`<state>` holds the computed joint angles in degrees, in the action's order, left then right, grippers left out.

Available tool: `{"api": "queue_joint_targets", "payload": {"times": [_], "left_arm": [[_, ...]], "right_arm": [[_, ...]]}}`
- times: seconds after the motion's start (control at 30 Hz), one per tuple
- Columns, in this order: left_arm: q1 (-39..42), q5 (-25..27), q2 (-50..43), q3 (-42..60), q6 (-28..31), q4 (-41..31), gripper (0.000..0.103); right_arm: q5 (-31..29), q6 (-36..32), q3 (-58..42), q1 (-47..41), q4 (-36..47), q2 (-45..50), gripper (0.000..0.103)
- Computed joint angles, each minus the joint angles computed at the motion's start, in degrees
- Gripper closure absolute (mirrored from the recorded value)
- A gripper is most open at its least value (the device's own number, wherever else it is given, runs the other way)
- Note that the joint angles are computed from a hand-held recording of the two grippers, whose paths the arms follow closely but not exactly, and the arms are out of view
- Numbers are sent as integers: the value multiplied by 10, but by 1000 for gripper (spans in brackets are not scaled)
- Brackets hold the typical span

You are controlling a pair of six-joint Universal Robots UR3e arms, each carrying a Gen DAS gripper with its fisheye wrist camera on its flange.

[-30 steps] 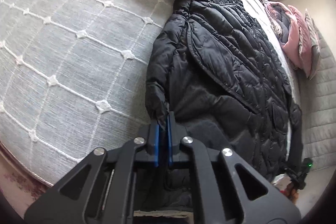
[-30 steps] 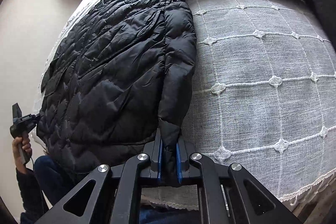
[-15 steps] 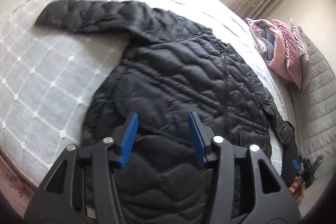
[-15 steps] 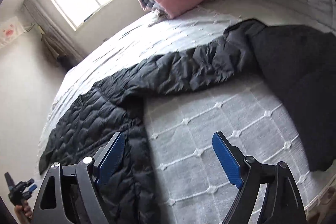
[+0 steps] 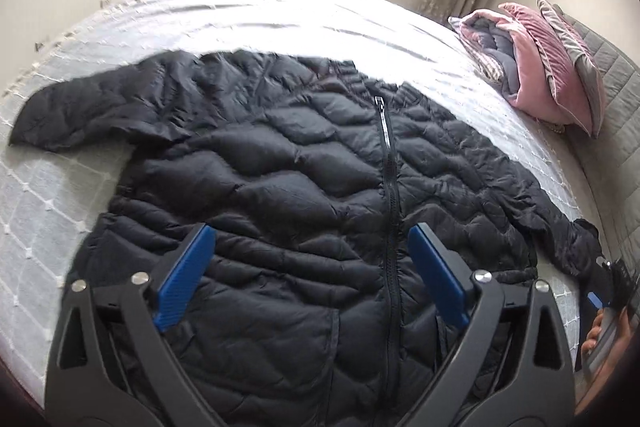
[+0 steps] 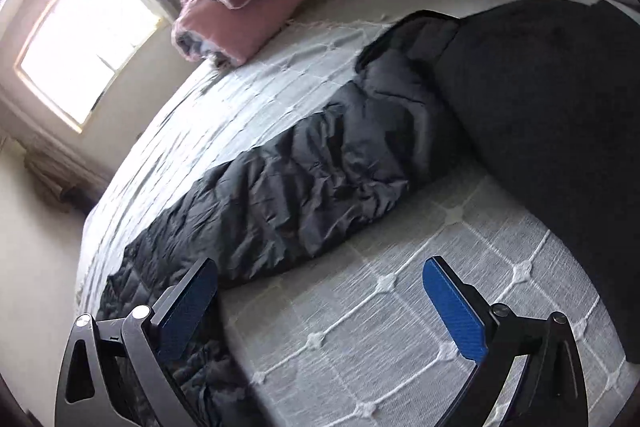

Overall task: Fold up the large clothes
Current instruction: 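Grasp the sleeve cuff with the right tool and lift it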

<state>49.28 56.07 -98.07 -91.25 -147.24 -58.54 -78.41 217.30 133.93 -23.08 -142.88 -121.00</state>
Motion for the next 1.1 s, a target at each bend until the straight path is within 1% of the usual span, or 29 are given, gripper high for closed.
{"api": "queue_joint_targets", "payload": {"times": [0.03,0.1,0.13,0.17,0.2,0.23,0.27,0.33,0.37,0.4,0.43,0.47,0.5,0.53,0.57,0.6,0.63,0.67,0.73,0.77,0.8,0.87,0.93,1.0,1.03,1.1], "left_arm": [[-8,13,-18,3,-9,9,6],[-21,48,-55,11,-32,31,6],[-26,67,-70,15,-43,44,6],[-26,75,-78,15,-49,55,6],[-23,74,-82,13,-50,66,6],[-19,68,-82,7,-52,81,6],[-17,66,-81,3,-55,93,6],[-18,67,-84,4,-55,101,6],[-22,72,-88,6,-55,104,6],[-25,76,-91,8,-54,104,6],[-28,80,-94,9,-50,103,6],[-30,84,-95,9,-43,100,6],[-33,88,-98,12,-41,101,6],[-36,94,-98,9,-38,110,6],[-37,98,-97,5,-38,121,6],[-38,100,-96,1,-39,131,6],[-37,100,-95,-2,-41,139,6],[-35,97,-94,-4,-42,143,6],[-28,89,-94,-6,-46,143,6],[-25,85,-96,-1,-48,135,6],[-22,80,-98,5,-49,123,6],[-11,63,-106,27,-51,83,6],[-5,52,-115,49,-50,51,6],[-1,47,-120,62,-36,32,6],[1,46,-121,65,-28,27,6],[4,51,-128,78,-23,11,6]], "right_arm": [[13,4,10,-29,-9,6,0],[80,2,63,-108,-58,-3,0],[127,-1,100,-149,-101,-8,0],[163,6,140,-179,-174,12,0],[164,12,156,-185,-219,38,0],[139,21,157,-171,-267,84,0],[115,21,149,-157,-295,125,1],[99,11,149,-149,-350,179,2],[87,10,148,-146,-372,196,8],[78,8,144,-146,-371,200,13],[77,6,137,-150,-366,204,26],[93,1,138,-162,-371,208,48],[109,-1,142,-174,-377,214,60],[125,1,148,-184,-387,223,82],[142,1,156,-193,-401,227,91],[155,-2,164,-196,-416,224,93],[141,-2,159,-184,-423,221,95],[110,-3,140,-160,-408,204,96],[38,0,100,-114,-375,168,97],[-4,6,84,-93,-361,152,97],[-33,11,76,-82,-350,135,97],[-68,18,67,-68,-343,119,98],[-99,20,52,-44,-335,128,98],[-127,28,42,-26,-324,135,99],[-139,34,44,-24,-317,121,99],[-184,55,34,1,-319,116,99]]}}
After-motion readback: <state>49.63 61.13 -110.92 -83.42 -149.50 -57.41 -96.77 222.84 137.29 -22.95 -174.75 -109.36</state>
